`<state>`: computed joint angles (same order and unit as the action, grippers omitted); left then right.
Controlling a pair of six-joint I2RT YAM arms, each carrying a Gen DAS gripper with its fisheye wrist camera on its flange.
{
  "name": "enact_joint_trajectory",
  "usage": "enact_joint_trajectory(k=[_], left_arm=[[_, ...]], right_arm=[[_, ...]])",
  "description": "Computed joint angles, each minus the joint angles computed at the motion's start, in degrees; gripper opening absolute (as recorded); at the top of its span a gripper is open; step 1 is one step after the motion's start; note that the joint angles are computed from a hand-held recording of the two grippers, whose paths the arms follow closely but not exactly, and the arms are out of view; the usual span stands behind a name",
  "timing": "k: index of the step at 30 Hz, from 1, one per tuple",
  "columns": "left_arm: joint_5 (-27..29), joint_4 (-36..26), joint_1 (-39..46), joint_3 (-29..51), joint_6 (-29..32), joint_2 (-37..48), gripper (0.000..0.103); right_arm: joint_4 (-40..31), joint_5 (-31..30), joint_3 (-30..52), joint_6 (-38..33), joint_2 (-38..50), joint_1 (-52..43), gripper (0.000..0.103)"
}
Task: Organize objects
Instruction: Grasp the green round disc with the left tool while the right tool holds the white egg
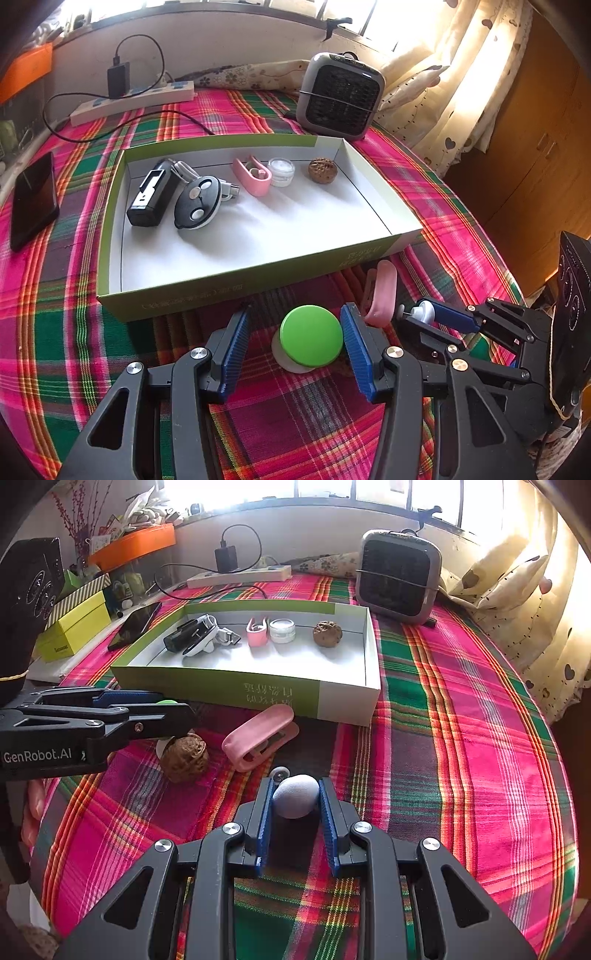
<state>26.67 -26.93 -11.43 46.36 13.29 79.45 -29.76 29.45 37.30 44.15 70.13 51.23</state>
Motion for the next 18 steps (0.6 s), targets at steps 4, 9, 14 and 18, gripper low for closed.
enact_joint_trajectory(k=[4, 9, 14, 18], left_arm=[[-0.81, 0.05, -0.11, -0.31, 0.46, -0.51, 0.049], [-3.31, 0.87, -1.70, -0.66, -0.26, -1.05, 0.048], [-2.95, 1.00, -1.39, -0.72, -0.26, -0.21, 0.046], [-3.71, 1.52, -2.20, -1.22, 0.02, -0.76, 0.042]], right_arm=[[0.00, 0.00, 0.02, 0.02, 0.01, 0.01, 0.025], [0.00, 0.00, 0.02, -0.05, 0.03, -0.07, 0.025], [-0.01, 0.00, -0.02, -0.09, -0.03, -0.09, 0.025], [-0.06, 0.10, 0.09, -0.31, 0.15, -0.23, 0.025]])
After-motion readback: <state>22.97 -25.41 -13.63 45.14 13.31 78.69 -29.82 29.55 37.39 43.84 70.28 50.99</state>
